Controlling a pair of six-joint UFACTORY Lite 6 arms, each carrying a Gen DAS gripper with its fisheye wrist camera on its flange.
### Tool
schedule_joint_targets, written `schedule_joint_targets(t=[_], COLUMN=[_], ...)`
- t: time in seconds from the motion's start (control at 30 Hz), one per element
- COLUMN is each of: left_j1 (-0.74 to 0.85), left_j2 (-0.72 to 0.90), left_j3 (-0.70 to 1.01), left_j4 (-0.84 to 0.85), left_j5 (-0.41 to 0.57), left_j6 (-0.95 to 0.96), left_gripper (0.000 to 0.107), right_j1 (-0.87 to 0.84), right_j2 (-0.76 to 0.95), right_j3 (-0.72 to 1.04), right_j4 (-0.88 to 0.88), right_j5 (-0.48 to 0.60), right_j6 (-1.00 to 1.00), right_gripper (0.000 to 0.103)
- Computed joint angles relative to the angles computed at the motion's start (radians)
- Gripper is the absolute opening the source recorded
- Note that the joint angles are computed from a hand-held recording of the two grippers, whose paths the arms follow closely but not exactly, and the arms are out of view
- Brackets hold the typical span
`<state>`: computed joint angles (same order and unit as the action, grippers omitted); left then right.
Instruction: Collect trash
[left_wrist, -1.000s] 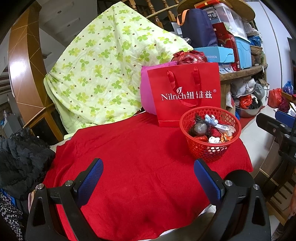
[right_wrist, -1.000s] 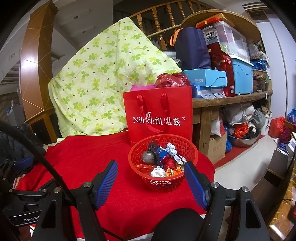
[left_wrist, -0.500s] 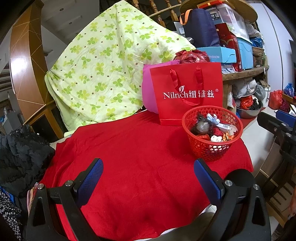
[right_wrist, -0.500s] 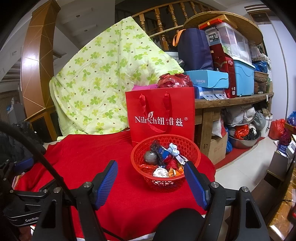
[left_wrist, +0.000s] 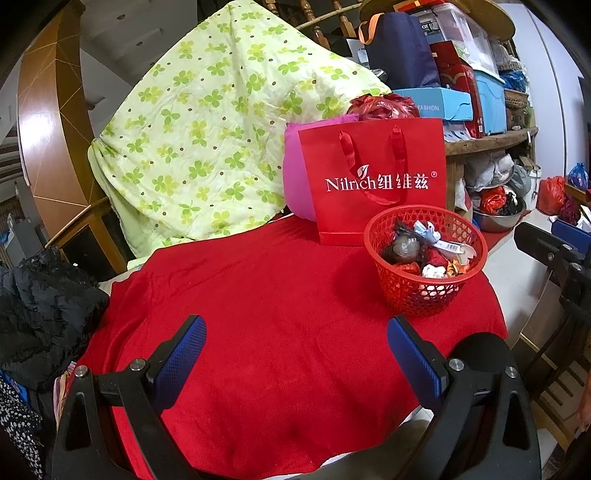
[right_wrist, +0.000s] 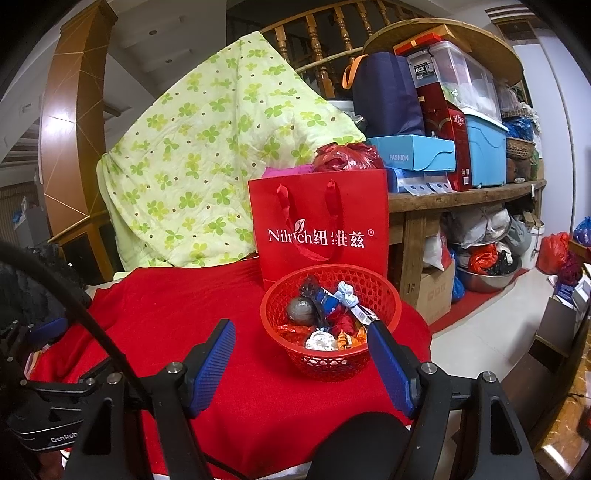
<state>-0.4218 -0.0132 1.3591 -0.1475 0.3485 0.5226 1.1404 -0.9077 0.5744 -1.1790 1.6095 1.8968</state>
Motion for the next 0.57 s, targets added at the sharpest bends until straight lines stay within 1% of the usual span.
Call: schedule_joint_targets(t=[0.17,0.23,0.37,0.4,0.5,0.57], left_j1=[-0.009,-0.013,-0.003,0.004,0.058,0.128], left_j2=[0.039,0.055,0.093,0.105,0.137,0.209], left_j3=[0.032,0.044,0.076,0.085,0.104,0.187], left_j4=[0.025,0.033,-0.03,-0.063,-0.262,-0.417], left_j5=[0.006,0.004,0.004,0.004,-0.023,0.022], left_j6=[-0.029,-0.036,0.029,0.062,0.231,0.344], left_gripper=[0.098,0.098,0.098,0.098,0.098,0.098], right_j1=[-0.111,-0.138,-0.245,-0.285,-0.419,-0.492], right_j2=[-0.015,-0.018,-0.022,-0.017,0.045,0.115], right_j3=[-0.023,-0.025,-0.021,-0.015,0.022,0.054], right_j4=[0.001,0.001,-0.001,-0.002,-0.018,-0.046], right_j5=[-0.109,-0.129,-0.207,-0.24,-0.376,-0.475], right_j6=[-0.029,-0.041,-0.082,-0.098,-0.145,-0.161], right_gripper=[0.077,0.077,0.077,0.077,0.077,0.077])
